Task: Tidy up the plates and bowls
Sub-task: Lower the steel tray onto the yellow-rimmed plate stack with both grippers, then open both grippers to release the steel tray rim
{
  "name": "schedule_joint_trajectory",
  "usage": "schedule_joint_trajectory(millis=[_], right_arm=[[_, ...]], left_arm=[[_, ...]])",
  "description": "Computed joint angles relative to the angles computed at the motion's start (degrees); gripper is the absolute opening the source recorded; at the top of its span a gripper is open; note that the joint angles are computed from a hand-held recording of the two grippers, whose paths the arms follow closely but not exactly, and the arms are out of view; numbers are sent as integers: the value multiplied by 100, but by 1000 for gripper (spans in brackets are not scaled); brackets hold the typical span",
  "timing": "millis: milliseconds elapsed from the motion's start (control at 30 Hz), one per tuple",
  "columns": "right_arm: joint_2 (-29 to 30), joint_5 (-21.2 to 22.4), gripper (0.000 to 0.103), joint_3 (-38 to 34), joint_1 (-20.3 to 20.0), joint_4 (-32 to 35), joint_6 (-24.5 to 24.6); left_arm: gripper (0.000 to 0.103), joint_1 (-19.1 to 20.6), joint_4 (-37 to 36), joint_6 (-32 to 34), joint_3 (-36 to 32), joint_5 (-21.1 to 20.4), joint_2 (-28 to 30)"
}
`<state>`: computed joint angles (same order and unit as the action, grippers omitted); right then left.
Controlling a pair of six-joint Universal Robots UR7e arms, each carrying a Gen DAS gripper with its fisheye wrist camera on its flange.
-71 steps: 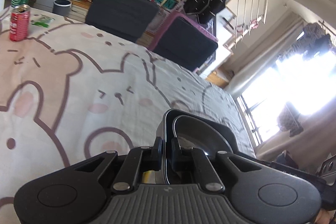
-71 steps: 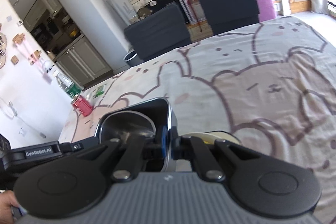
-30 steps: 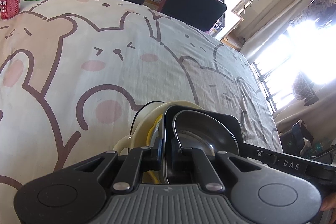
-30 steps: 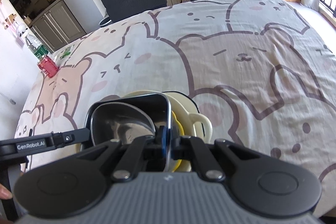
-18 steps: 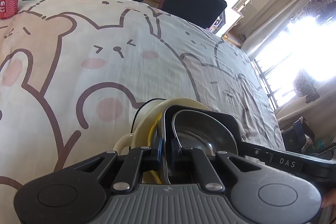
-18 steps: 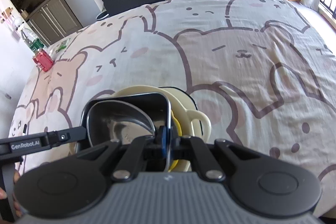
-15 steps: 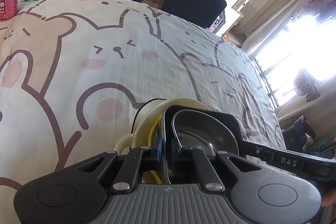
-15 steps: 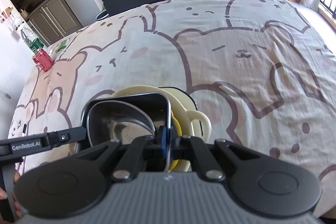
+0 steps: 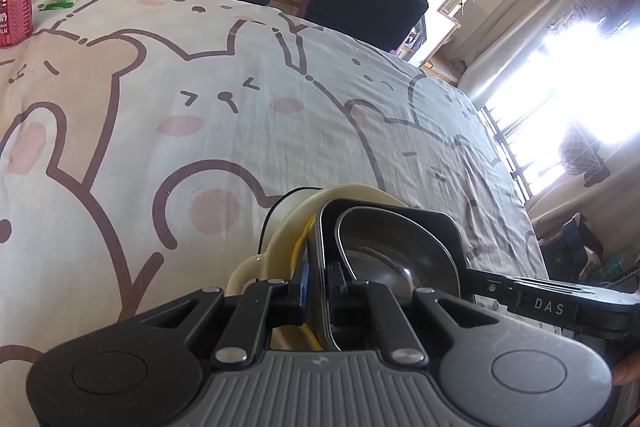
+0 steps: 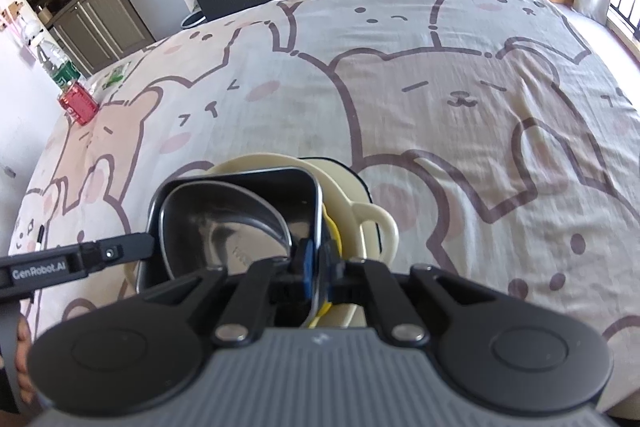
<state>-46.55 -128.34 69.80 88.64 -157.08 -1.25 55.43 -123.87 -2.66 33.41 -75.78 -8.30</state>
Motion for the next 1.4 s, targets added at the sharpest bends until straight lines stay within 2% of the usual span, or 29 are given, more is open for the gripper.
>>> schedule_joint_trajectory(millis=[67, 200, 367, 433, 467, 500, 533, 600, 700, 833, 967, 1100, 1267, 1400], right_arm=[[-16, -12, 11, 16, 1, -1, -19], [-46, -42, 13, 67, 21, -89, -82], [-111, -125, 18, 210, 66, -324, -187], [-151, -152, 24, 295, 87, -482, -254], [-172, -162, 31, 344, 100, -579, -297], [-188, -184, 41, 388, 115, -673, -352], [-210, -208, 45, 446, 129, -793, -429], [-242, -252, 55, 546, 161, -1006, -587], [-301, -279, 65, 715, 197, -1331, -790], [-363, -390, 72, 893, 254, -1726, -964], [-469, -187, 93, 1178, 298, -2509, -1312], [-568, -171, 99, 1355, 372, -2989, -1470], [-683, -78, 103, 1626, 480, -3659, -1837], [-732, 15, 103, 1879, 599, -4187, -2211]], left_arm=[[12, -9, -3, 11, 38, 1, -31], [30, -38, -34, 63, 178, 87, -125], [45, -86, -107, 91, 417, 224, -281], [58, -112, -208, 114, 585, 268, -377], [62, -124, -268, 132, 668, 280, -425], [70, -137, -321, 143, 741, 303, -467], [76, -152, -378, 169, 817, 324, -510], [83, -183, -487, 216, 968, 370, -594], [93, -219, -627, 190, 1161, 383, -706], [103, -315, -1151, 292, 1565, 484, -908], [103, -462, -1597, 304, 1930, 695, -1140], [103, -618, -1908, 553, 2284, 1047, -1363], [103, -704, -2404, 762, 2761, 990, -1698], [103, -843, -3284, 1215, 3435, 1129, -2055]])
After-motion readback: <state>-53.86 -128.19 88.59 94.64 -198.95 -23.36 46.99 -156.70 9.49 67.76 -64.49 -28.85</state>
